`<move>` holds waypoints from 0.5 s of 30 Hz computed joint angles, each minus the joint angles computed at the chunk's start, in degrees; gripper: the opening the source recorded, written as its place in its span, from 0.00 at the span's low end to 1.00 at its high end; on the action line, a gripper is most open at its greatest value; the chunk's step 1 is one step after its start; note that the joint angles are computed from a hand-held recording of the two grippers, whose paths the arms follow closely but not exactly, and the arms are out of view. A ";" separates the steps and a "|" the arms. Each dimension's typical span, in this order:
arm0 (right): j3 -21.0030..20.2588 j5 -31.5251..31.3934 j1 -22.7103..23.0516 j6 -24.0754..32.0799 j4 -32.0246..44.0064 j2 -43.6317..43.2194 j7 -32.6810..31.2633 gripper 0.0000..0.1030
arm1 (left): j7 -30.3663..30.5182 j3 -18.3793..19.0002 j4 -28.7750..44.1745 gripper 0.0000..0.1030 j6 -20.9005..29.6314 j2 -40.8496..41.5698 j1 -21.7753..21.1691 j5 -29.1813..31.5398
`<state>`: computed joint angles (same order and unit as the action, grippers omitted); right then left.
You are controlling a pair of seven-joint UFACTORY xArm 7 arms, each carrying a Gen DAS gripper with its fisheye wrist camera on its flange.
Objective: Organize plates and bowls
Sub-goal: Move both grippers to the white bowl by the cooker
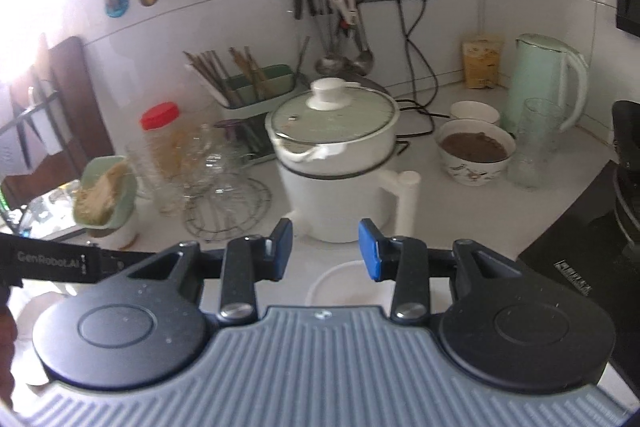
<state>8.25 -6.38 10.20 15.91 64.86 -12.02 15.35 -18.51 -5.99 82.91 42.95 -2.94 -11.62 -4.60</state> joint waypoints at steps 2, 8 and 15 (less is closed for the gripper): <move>-0.16 -0.89 -0.69 -0.55 -0.27 1.02 0.31 0.38 | -0.55 -0.36 1.03 0.48 -0.46 1.86 -0.29 1.40; -2.61 3.81 0.00 -2.23 -1.66 3.26 -4.03 0.38 | -1.72 -0.66 5.55 0.60 0.10 8.13 -1.65 4.28; -2.95 2.97 -1.35 -1.57 -0.54 7.42 -3.39 0.38 | 1.76 -1.31 8.06 0.61 -1.12 13.59 -1.86 -1.10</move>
